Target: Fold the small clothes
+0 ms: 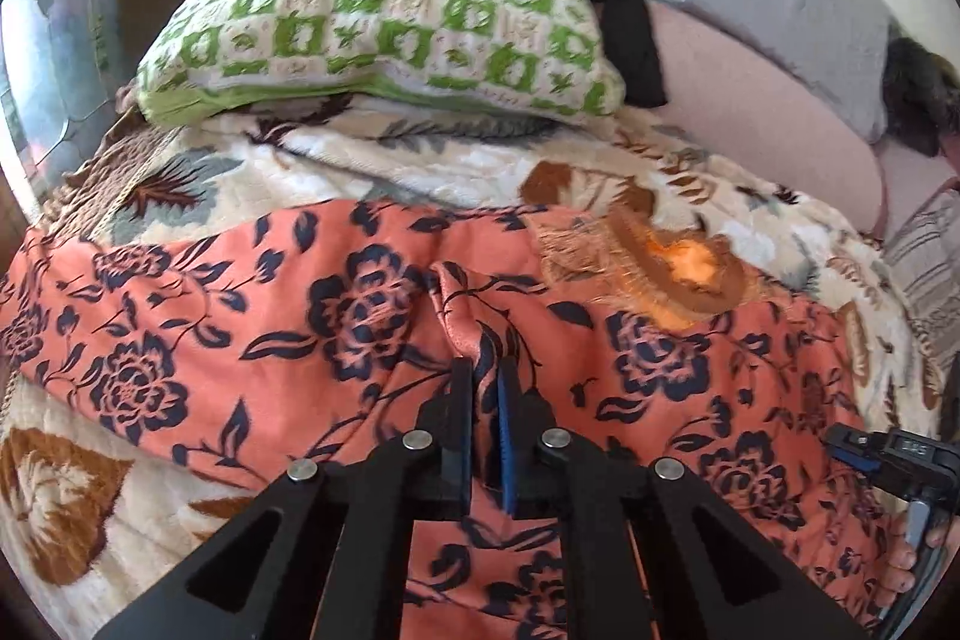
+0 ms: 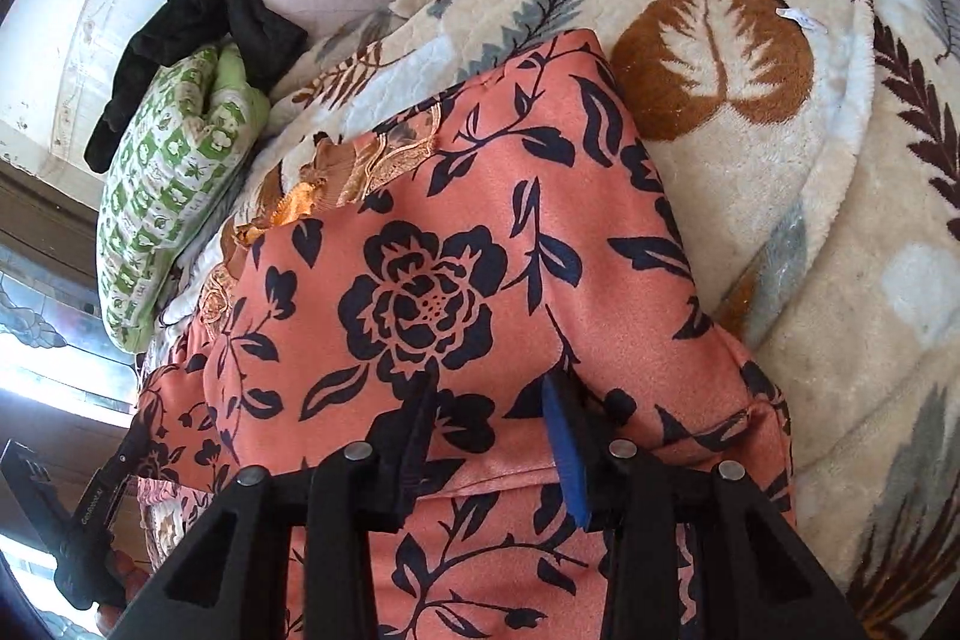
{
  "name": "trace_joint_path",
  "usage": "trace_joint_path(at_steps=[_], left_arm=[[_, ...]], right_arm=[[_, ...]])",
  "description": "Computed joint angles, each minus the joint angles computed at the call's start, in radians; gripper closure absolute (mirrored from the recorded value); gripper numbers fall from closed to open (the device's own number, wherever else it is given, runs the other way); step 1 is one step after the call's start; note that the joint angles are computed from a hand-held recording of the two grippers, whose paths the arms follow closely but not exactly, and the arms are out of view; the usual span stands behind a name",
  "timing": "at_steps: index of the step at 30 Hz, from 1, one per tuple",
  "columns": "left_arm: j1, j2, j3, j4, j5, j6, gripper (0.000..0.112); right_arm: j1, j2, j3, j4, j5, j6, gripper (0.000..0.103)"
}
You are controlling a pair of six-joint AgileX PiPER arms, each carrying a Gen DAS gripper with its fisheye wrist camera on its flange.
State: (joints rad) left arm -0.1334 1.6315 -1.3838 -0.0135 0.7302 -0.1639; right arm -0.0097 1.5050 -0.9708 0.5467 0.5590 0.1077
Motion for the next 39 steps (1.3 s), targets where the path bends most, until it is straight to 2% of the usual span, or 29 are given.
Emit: trace_joint_path(at_steps=[2,4,6,8,9,10,12,13,14,16,17,18,20,22,23,25,29,32,34,35,36,37,39], left_arm=[[0.002,0.041,-0.021,0.074,0.045,-0.064,0.105],[0.013,0.072,-0.047,0.054,0.090,-0.069,0.101],[0.013,0.059,-0.039,0.059,0.081,-0.079,0.098],[0.021,0.026,-0.027,0.079,0.051,-0.115,0.079],[0.029,0.001,-0.009,0.096,0.027,-0.140,0.061],[0.036,-0.021,0.007,0.125,0.006,-0.178,0.048],[0.056,-0.053,0.029,0.181,-0.015,-0.246,0.047],[0.073,-0.060,0.032,0.190,-0.016,-0.263,0.047],[0.091,-0.061,0.031,0.190,-0.010,-0.273,0.047],[0.140,-0.058,0.031,0.178,0.006,-0.287,0.047],[0.170,-0.059,0.034,0.164,0.012,-0.289,0.047],[0.203,-0.066,0.044,0.150,0.010,-0.287,0.046],[0.267,-0.092,0.069,0.159,0.000,-0.288,0.045],[0.335,-0.116,0.095,0.187,-0.011,-0.292,0.031],[0.379,-0.123,0.105,0.182,-0.019,-0.279,0.031],[0.500,-0.112,0.095,0.090,-0.011,-0.191,0.030],[0.763,0.014,-0.034,-0.192,0.105,-0.006,0.030],[0.877,0.138,-0.185,-0.289,0.186,0.056,0.032],[0.932,0.223,-0.291,-0.404,0.251,0.136,0.034],[0.945,0.268,-0.347,-0.447,0.292,0.146,0.040],[0.954,0.299,-0.385,-0.481,0.323,0.149,0.057],[0.956,0.333,-0.425,-0.509,0.358,0.152,0.068],[0.948,0.406,-0.508,-0.536,0.435,0.133,0.070]], right_arm=[[0.008,0.002,-0.007,-0.024,0.001,0.020,0.063],[0.008,0.003,-0.012,-0.033,0.005,0.026,0.063],[0.011,-0.010,-0.006,-0.038,-0.006,0.041,0.062],[0.035,-0.041,0.008,-0.045,-0.047,0.037,0.061],[0.052,-0.050,0.008,-0.044,-0.063,0.020,0.061],[0.067,-0.054,0.008,-0.018,-0.076,-0.018,0.061],[0.086,-0.025,-0.009,0.053,-0.059,-0.101,0.061],[0.096,0.012,-0.033,0.056,-0.023,-0.107,0.061],[0.113,0.047,-0.047,0.028,-0.010,-0.081,0.060],[0.155,0.033,-0.045,-0.090,-0.051,0.012,0.061],[0.160,0.031,-0.058,-0.110,-0.034,0.027,0.061],[0.159,0.022,-0.059,-0.090,-0.030,0.013,0.059],[0.140,0.019,-0.048,0.035,-0.027,-0.096,0.048],[0.129,0.035,-0.034,0.084,-0.037,-0.146,0.045],[0.132,0.037,-0.027,0.095,-0.053,-0.157,0.045],[0.137,0.042,-0.035,0.076,-0.054,-0.146,0.043],[0.185,0.048,-0.053,-0.071,-0.070,-0.032,0.041],[0.219,0.047,-0.058,-0.180,-0.080,0.051,0.041],[0.224,0.048,-0.060,-0.196,-0.081,0.059,0.038],[0.225,0.049,-0.061,-0.197,-0.083,0.061,0.038],[0.227,0.052,-0.065,-0.205,-0.084,0.068,0.037],[0.228,0.054,-0.065,-0.212,-0.087,0.074,0.037],[0.235,0.060,-0.072,-0.236,-0.090,0.097,0.037]])
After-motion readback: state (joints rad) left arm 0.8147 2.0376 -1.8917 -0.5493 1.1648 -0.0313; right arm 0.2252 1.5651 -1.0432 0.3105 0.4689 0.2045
